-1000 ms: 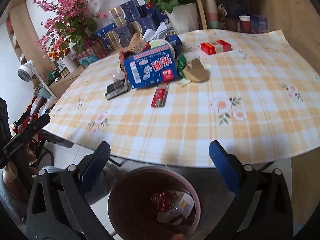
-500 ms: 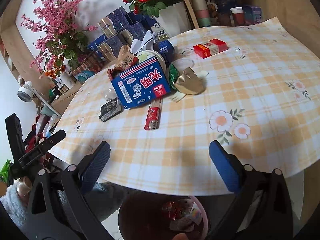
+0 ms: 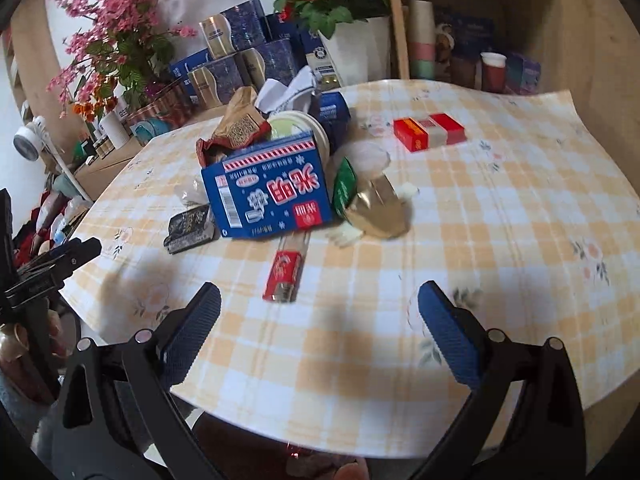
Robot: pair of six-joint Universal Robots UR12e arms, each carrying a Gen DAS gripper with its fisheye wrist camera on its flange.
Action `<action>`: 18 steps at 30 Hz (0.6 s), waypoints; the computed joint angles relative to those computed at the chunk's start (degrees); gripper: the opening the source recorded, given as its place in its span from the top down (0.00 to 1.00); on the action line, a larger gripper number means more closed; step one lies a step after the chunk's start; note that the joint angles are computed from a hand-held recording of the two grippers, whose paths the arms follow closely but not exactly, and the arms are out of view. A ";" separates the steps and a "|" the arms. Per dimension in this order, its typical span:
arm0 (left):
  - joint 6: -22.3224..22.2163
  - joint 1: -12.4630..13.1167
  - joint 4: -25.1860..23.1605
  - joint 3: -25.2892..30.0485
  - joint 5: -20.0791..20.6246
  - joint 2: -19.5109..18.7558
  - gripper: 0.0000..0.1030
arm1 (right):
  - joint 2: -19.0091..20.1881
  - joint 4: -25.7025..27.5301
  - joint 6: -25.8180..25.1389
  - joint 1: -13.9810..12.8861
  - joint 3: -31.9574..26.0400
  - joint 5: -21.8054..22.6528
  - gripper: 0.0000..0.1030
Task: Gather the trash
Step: 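Grasp the blue Guangming ice cream box with the right tool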
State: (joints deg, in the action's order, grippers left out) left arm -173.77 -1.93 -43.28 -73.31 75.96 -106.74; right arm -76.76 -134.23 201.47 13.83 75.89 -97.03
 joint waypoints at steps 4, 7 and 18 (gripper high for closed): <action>-2.91 0.81 -1.38 0.86 -0.17 -0.40 0.06 | 1.79 0.38 -1.00 0.01 -2.34 -0.48 0.05; -5.45 1.48 -0.76 0.83 -1.38 -0.51 0.06 | 3.03 -0.15 -2.10 0.00 -3.80 0.24 0.05; -4.44 1.69 -2.35 1.50 -2.93 -1.01 0.06 | 10.12 3.46 -9.11 0.70 -13.22 -1.03 0.05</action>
